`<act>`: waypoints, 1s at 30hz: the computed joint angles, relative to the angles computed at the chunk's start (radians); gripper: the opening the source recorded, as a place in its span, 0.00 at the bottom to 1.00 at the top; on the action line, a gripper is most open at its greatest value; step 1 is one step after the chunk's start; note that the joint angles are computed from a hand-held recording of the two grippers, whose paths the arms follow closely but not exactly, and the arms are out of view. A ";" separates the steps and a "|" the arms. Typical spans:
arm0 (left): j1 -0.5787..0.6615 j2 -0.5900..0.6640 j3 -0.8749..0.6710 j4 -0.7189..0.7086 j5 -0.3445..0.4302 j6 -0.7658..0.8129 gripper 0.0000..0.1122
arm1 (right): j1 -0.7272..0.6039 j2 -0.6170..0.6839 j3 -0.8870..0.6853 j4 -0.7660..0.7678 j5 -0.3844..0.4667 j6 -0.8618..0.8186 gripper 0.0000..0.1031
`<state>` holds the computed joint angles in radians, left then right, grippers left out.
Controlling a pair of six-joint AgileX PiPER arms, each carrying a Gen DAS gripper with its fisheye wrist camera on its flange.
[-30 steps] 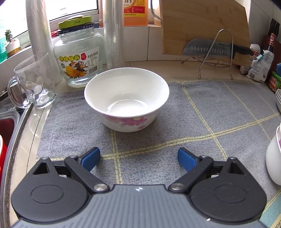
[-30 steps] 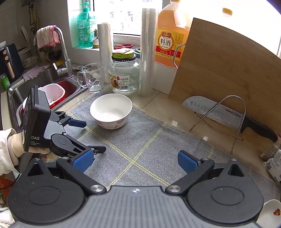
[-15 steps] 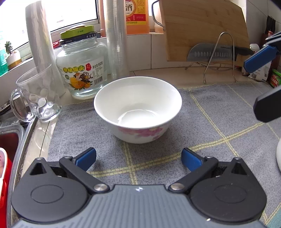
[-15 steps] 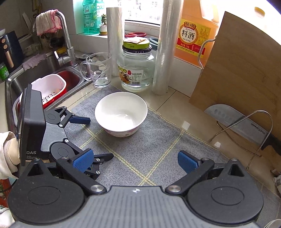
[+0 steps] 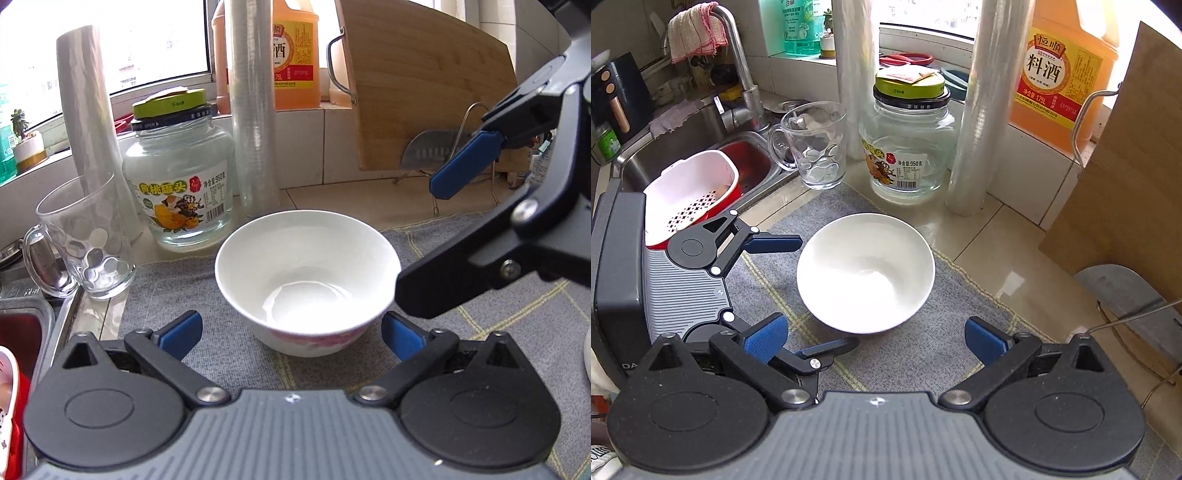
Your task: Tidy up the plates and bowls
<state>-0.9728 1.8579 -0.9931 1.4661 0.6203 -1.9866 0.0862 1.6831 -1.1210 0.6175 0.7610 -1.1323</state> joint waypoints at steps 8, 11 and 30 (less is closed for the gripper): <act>0.014 -0.008 0.015 0.049 -0.023 -0.019 0.91 | 0.036 0.097 -0.096 -0.018 0.012 0.032 1.00; 0.018 -0.010 0.019 0.072 -0.031 -0.027 0.91 | 0.031 0.139 -0.140 -0.006 0.033 0.041 1.00; 0.051 -0.017 0.019 0.152 -0.111 -0.046 0.85 | 0.063 0.341 -0.374 -0.002 0.124 0.099 0.93</act>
